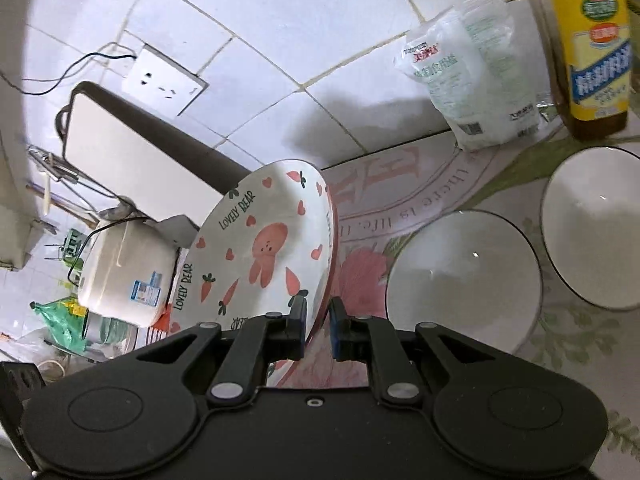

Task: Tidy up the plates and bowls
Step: 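Lift the Lovely Bear plate with the right gripper and carry it toward the stack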

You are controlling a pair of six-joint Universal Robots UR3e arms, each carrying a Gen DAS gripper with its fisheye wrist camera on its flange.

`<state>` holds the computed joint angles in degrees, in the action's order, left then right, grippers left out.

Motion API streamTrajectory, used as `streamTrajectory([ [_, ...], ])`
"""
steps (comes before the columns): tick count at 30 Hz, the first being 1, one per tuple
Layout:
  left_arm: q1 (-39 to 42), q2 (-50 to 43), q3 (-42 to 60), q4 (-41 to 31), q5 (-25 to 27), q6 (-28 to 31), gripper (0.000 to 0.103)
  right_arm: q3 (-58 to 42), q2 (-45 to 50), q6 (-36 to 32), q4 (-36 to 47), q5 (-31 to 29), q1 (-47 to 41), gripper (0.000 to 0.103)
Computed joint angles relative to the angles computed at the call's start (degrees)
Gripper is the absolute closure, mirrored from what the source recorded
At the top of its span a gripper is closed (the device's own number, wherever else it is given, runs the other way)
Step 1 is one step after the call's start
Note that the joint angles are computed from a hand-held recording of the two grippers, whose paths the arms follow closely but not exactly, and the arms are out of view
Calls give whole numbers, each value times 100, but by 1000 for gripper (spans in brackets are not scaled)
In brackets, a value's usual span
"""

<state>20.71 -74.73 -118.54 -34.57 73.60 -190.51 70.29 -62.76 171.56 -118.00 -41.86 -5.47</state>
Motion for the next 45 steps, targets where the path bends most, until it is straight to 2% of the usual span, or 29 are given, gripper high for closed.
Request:
streamTrajectory([
  [10, -395, 1019, -179, -732, 58, -24, 90, 1543, -1344, -868, 359, 366, -640, 86],
  [23, -1014, 1807, -245, -1410, 270, -233, 90, 2292, -2532, -2504, 2176, 591, -1500, 84],
  [34, -1504, 1730, -588, -1222, 317, -426, 90, 2599, -2869, -3589, 3157, 309, -2018, 83],
  [45, -1889, 1525, -736, -1258, 456, -410, 90, 3422, -3057, -4250, 3385, 133, -2522, 83],
])
